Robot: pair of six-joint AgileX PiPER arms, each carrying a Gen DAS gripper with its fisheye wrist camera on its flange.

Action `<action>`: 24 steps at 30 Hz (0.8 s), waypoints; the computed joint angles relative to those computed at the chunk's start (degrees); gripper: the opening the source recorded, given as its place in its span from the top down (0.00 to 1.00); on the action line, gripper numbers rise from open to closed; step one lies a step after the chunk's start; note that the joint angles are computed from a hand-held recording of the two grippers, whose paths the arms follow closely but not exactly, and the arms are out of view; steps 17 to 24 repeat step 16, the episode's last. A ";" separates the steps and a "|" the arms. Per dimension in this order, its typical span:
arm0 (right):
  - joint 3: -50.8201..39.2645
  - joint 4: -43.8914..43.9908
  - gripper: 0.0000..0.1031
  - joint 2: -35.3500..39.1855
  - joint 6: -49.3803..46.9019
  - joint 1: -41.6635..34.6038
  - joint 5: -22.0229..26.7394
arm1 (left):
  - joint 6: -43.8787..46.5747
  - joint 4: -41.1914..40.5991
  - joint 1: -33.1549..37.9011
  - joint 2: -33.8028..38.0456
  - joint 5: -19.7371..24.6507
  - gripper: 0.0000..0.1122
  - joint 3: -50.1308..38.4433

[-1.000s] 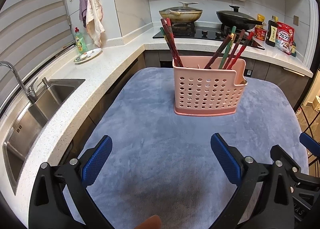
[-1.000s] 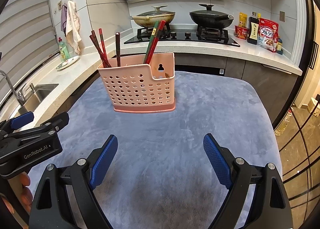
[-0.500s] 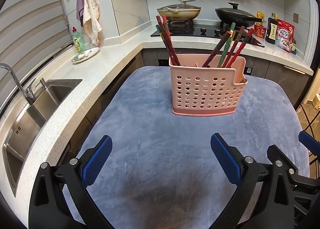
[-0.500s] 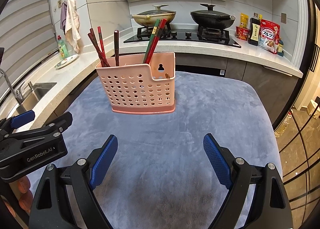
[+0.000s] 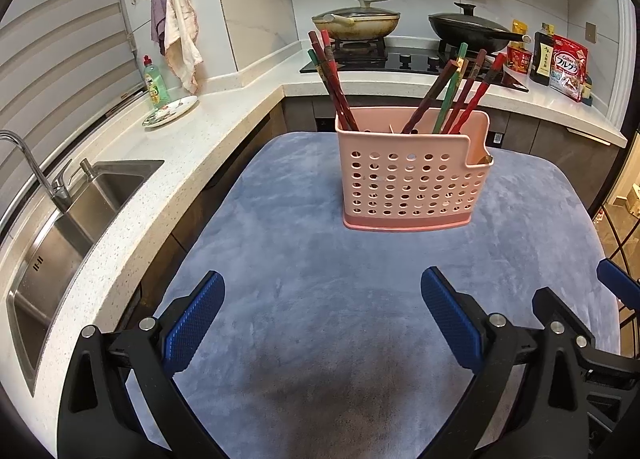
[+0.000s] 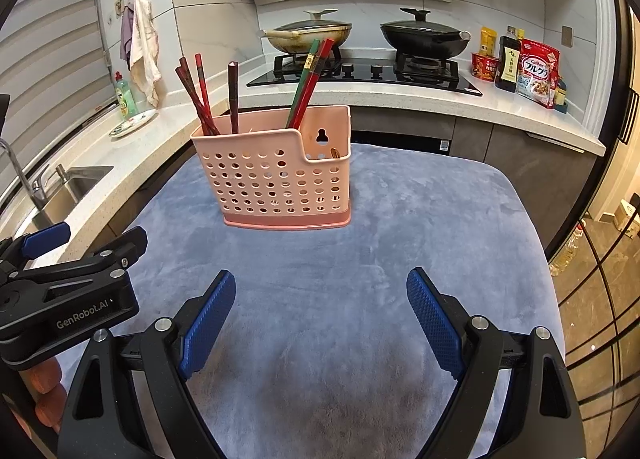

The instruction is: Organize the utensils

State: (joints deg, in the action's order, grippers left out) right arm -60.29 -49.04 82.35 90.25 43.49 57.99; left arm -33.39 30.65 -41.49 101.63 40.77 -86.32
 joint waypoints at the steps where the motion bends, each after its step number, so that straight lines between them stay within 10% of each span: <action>1: 0.00 -0.08 0.19 -0.02 0.16 0.12 0.09 | -0.01 0.08 -0.05 -0.03 -0.05 0.16 0.07; 24: 0.26 -0.98 0.15 0.08 0.97 0.66 0.57 | 0.20 -0.29 0.04 -0.13 -0.30 0.16 0.48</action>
